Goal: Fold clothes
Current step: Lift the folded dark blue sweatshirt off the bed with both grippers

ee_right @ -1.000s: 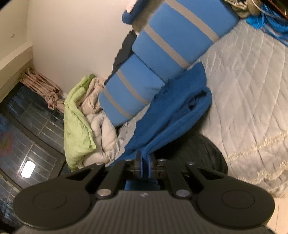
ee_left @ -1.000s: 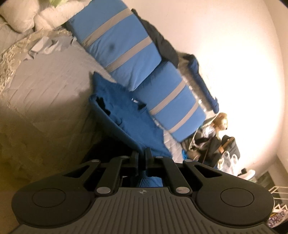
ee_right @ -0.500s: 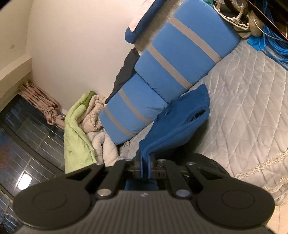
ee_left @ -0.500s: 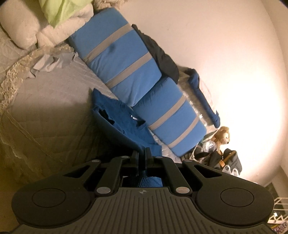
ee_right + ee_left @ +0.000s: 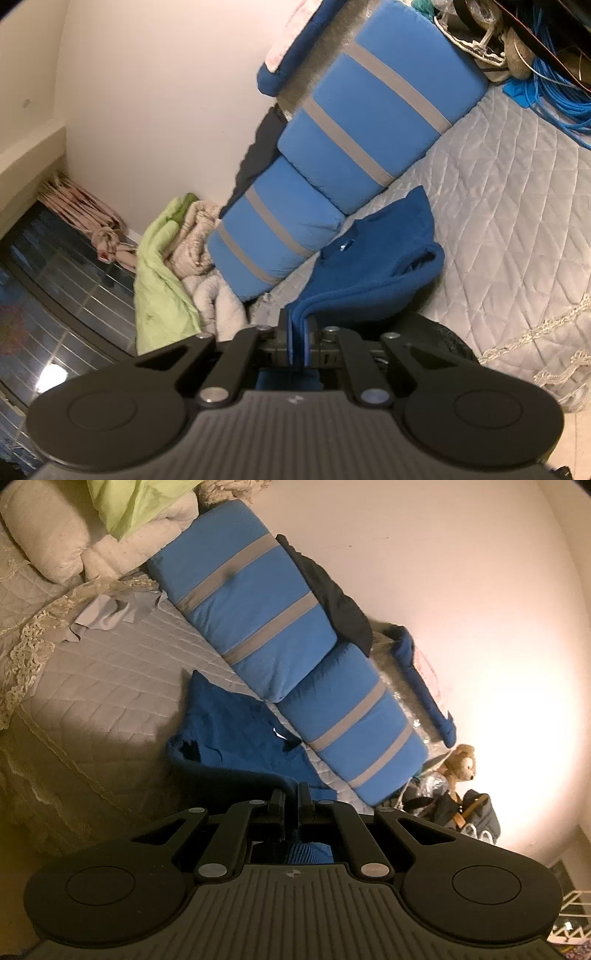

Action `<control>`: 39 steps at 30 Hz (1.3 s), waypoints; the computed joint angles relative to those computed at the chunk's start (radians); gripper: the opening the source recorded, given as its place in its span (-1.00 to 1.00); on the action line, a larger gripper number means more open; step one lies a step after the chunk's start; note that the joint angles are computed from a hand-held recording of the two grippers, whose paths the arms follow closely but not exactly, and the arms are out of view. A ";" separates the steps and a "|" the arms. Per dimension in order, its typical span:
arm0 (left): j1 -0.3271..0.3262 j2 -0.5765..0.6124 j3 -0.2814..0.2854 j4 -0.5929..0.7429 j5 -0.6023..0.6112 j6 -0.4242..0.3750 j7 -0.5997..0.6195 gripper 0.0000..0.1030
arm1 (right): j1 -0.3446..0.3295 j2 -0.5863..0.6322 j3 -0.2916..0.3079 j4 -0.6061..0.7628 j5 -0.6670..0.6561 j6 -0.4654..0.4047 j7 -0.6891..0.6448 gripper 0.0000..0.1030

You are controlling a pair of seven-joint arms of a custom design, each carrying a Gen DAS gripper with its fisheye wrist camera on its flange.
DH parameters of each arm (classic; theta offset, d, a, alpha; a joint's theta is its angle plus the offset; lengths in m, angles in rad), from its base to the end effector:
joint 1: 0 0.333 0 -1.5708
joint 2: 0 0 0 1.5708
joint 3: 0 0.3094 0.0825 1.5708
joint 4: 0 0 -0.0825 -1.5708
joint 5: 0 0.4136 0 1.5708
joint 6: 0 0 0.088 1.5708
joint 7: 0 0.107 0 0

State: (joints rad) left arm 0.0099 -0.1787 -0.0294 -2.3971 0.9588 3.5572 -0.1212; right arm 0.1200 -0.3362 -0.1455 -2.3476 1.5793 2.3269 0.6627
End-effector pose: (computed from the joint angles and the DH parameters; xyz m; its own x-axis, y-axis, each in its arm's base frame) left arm 0.4964 -0.1115 0.4869 0.0420 -0.6786 0.7333 -0.5032 -0.6484 -0.5713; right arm 0.5101 0.0010 0.4910 0.2430 -0.5008 -0.8308 -0.7332 0.4659 -0.4953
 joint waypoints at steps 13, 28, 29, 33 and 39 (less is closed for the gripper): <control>0.016 0.088 -0.020 0.114 -0.043 -0.033 0.118 -0.89 | 0.009 0.129 0.042 0.162 -0.007 0.069 -0.053 -0.88; 0.038 0.214 -0.052 0.301 -0.038 -0.095 0.205 -0.89 | -0.001 0.287 0.094 0.364 -0.003 0.157 -0.062 -0.88; 0.040 0.223 -0.056 0.313 -0.040 -0.098 0.212 -0.89 | -0.001 0.301 0.099 0.380 -0.006 0.170 -0.059 -0.88; 0.052 0.261 -0.068 0.355 -0.061 -0.098 0.242 -0.89 | -0.002 0.347 0.122 0.438 -0.015 0.218 -0.054 -0.88; 0.079 0.317 -0.097 0.427 -0.065 -0.125 0.247 -0.89 | -0.002 0.412 0.153 0.523 -0.052 0.292 -0.042 -0.88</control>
